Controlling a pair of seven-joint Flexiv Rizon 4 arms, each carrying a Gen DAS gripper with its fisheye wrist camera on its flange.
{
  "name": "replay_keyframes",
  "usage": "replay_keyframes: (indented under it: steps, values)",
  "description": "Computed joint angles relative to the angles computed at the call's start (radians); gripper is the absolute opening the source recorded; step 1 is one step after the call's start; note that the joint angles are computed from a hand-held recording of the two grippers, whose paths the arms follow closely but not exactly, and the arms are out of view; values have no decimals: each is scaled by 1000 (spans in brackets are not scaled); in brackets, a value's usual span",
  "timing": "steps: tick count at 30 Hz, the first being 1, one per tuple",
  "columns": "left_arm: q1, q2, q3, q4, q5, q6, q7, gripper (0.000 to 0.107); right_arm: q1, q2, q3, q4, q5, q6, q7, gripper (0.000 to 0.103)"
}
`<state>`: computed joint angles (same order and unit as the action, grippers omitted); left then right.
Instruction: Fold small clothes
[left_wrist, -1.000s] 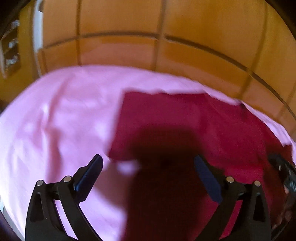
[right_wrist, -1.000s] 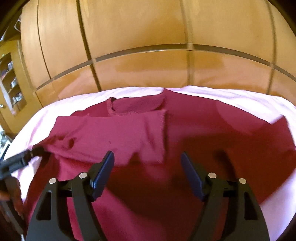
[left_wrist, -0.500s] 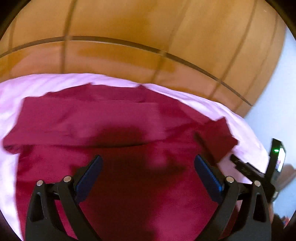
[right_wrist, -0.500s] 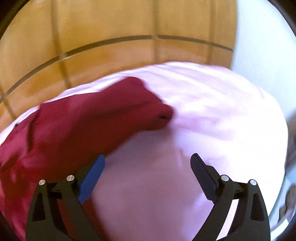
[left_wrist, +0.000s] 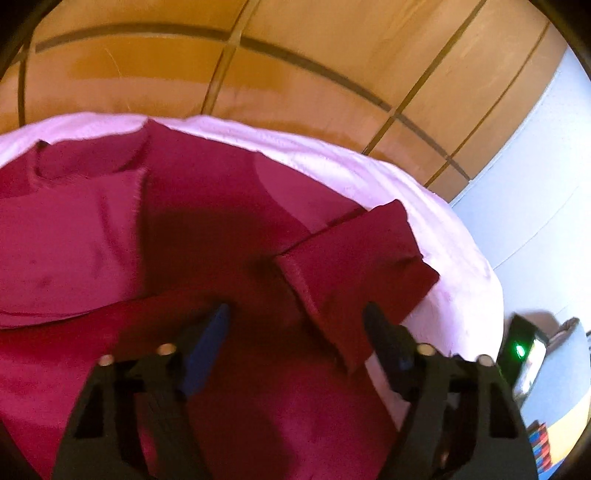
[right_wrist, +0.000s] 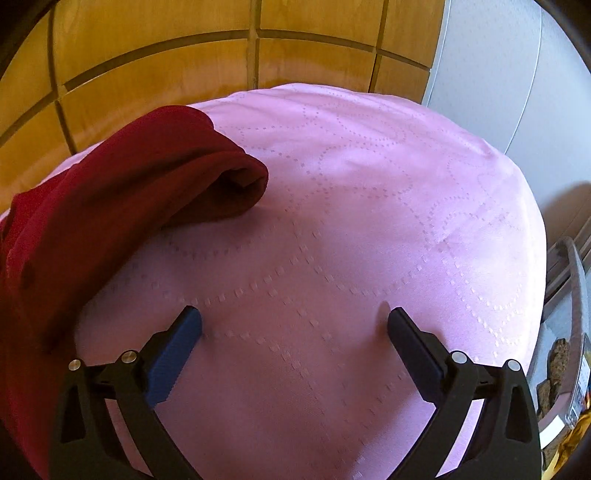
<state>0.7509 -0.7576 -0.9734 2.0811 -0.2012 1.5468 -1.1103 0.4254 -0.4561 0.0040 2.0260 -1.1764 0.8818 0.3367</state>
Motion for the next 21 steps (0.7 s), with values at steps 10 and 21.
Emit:
replay_keyframes:
  steps: [10, 21]
  values:
    - [-85, -11, 44, -57, -75, -64, 74, 7, -16, 15, 1, 25, -36, 31, 40, 100]
    - [193, -14, -192, -11, 14, -16, 40, 6, -19, 15, 3, 25, -39, 29, 41, 100]
